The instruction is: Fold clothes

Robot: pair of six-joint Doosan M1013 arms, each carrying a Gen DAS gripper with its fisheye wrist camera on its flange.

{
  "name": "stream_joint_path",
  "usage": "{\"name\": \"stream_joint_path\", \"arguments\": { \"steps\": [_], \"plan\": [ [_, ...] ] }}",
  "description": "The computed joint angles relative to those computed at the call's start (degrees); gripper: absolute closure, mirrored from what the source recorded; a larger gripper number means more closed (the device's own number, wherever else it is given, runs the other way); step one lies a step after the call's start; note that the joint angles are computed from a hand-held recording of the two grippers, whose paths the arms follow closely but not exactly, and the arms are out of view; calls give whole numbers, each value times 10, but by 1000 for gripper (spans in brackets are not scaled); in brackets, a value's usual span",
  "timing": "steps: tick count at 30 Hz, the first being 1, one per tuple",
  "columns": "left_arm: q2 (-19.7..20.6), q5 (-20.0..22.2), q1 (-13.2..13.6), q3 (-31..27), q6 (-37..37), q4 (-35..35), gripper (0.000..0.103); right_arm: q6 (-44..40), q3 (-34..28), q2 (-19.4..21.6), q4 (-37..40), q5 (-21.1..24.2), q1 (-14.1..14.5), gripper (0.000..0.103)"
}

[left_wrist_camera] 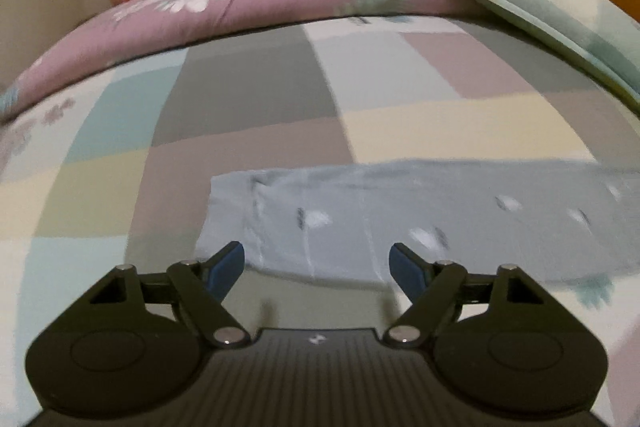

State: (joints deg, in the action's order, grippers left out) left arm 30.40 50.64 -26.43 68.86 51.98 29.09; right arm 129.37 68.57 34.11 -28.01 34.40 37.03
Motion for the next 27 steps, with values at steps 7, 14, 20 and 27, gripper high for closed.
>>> {"name": "stream_joint_path", "arguments": {
  "steps": [7,14,20,27],
  "plan": [
    [-64,41,-72,55,54,-8,17,-49,35,-29,52,38,12,0],
    [-97,8,-143,141,71,-88,17,-59,78,-44,64,52,28,0],
    [-76,42,-175,163,19,-65,16,-54,112,-46,69,28,34,0],
    [-74,57,-169,161,-61,-88,6,-20,131,-48,44,-1,37,0]
  ]
}}
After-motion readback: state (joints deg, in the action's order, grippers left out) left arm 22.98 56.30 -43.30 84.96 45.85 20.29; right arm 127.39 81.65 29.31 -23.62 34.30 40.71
